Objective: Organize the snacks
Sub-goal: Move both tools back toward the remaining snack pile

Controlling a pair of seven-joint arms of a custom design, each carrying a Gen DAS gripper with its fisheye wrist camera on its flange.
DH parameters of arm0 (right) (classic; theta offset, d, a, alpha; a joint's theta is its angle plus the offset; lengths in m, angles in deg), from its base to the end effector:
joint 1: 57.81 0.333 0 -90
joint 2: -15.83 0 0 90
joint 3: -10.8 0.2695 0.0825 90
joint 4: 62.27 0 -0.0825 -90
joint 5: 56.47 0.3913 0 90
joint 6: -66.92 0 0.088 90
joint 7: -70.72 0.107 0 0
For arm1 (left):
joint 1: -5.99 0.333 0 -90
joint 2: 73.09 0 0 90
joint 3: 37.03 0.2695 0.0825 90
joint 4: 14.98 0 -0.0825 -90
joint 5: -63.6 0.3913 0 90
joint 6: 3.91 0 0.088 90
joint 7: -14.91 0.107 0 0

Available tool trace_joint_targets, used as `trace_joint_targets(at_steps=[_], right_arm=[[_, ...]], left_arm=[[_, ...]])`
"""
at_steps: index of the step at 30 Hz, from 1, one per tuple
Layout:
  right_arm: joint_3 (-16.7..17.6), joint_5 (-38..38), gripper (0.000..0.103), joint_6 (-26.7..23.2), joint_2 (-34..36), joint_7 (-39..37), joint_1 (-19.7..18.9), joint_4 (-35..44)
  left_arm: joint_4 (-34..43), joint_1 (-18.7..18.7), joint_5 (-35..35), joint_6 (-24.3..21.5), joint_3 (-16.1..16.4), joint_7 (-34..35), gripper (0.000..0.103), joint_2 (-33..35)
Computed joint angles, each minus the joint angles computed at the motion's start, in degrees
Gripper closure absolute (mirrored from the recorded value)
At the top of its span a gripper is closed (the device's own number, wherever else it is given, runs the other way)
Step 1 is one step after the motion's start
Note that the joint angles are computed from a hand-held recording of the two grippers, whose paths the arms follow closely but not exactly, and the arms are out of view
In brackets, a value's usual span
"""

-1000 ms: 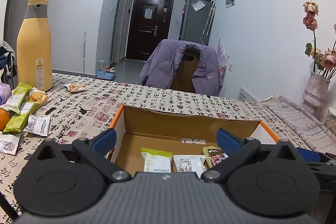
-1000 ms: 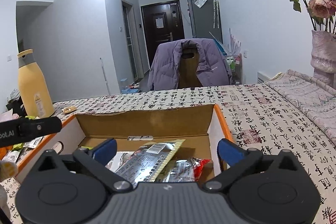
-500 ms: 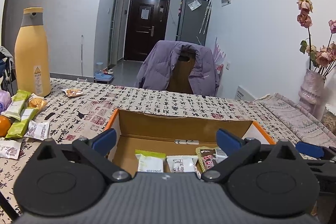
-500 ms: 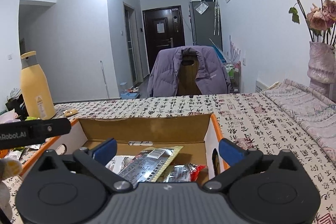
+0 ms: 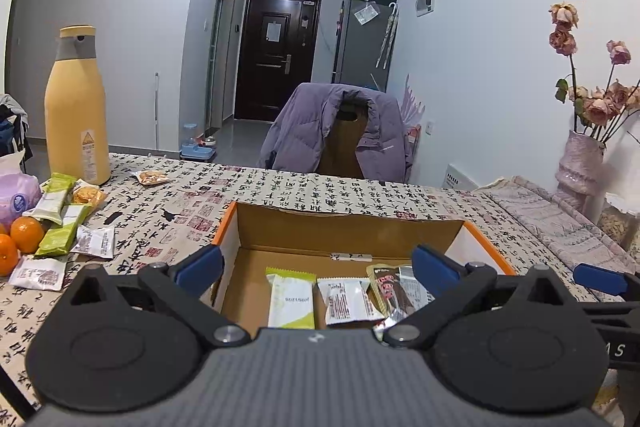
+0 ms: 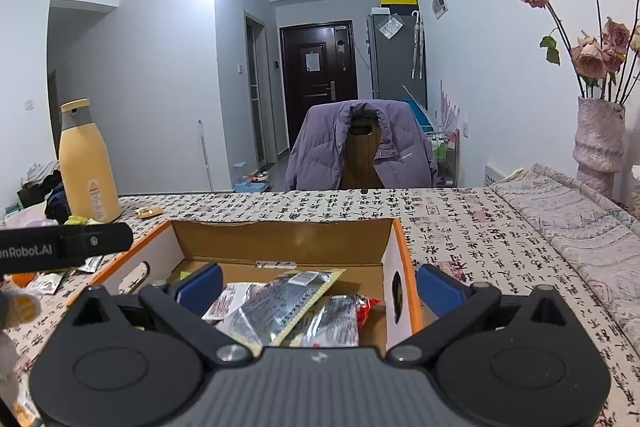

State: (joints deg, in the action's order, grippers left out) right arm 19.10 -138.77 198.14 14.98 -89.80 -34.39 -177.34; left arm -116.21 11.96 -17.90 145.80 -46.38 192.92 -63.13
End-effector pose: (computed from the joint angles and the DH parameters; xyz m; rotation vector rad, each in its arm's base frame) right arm 0.5157 0.2929 0.4595 -1.1277 1.8275 -1.1769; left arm 0.6513 -0.0111 0.4741 -1.1571 1.9690 -1.4312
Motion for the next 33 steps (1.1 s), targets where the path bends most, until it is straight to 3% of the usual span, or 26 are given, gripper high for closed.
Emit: trace_joint_targets(at_steps=[19, 33], right_arm=[[4.9, 6.9, 0.000, -4.0, -7.8, 0.6, 2.2, -11.1], [6.7, 14.1, 0.000, -4.9, -6.6, -0.1, 5.4, -13.4]], left_arm=[[-13.3, 0.9, -0.5, -6.5, 5.7, 5.8, 0.000, -8.7], [-18.1, 4.5, 1.3, -13.4, 8.7, 8.1, 0.000, -10.3]])
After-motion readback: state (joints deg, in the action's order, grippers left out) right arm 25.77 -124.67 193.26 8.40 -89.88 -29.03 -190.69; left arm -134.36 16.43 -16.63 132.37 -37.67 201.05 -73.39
